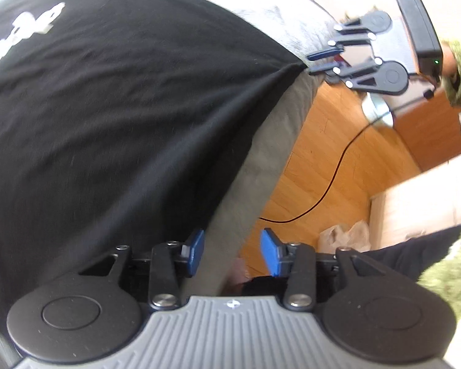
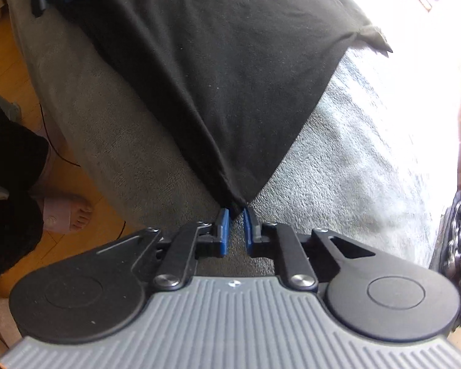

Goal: Fold clothes

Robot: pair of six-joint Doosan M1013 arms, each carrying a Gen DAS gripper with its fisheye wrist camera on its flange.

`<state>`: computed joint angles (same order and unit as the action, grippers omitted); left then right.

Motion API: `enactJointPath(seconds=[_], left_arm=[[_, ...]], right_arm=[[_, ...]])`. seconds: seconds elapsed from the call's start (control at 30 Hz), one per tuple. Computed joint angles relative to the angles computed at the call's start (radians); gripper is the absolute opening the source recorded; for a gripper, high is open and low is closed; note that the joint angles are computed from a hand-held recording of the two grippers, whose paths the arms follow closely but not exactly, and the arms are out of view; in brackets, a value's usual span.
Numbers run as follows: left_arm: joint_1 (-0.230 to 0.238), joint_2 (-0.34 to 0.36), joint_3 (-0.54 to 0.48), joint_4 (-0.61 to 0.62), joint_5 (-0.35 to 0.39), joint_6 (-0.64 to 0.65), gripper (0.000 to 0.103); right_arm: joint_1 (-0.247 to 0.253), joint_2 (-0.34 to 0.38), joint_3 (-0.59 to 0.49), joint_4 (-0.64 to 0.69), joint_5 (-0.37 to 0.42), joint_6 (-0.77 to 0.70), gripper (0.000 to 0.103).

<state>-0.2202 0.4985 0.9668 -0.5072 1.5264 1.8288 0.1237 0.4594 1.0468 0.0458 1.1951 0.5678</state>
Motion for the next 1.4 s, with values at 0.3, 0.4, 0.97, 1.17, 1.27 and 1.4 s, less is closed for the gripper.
enactJointPath(seconds=[0.3, 0.4, 0.97, 1.17, 1.27, 1.4], left_arm=[[0.091, -0.193, 0.247, 0.103, -0.202, -0.556, 0.054], [0.118, -0.204, 0.285, 0.083, -0.245, -0.602, 0.057], [0.125, -0.261, 0.394, 0.152, -0.368, -0.836, 0.070], [0.117, -0.259, 0.414, 0.103, -0.406, -0.779, 0.057], [0.103, -0.259, 0.407, 0.143, -0.391, -0.786, 0.029], [0.097, -0.263, 0.381, 0.174, -0.360, -0.749, 0.005]], right_arm=[[-0.104, 0.157, -0.285, 0.332, 0.293, 0.595, 0.046], [-0.118, 0.217, -0.356, 0.415, 0.363, 0.789, 0.046], [-0.147, 0.289, -0.417, 0.572, 0.478, 1.098, 0.046], [-0.150, 0.294, -0.409, 0.596, 0.475, 1.133, 0.047], [-0.146, 0.296, -0.410, 0.591, 0.479, 1.137, 0.046], [-0.126, 0.304, -0.439, 0.533, 0.507, 1.062, 0.029]])
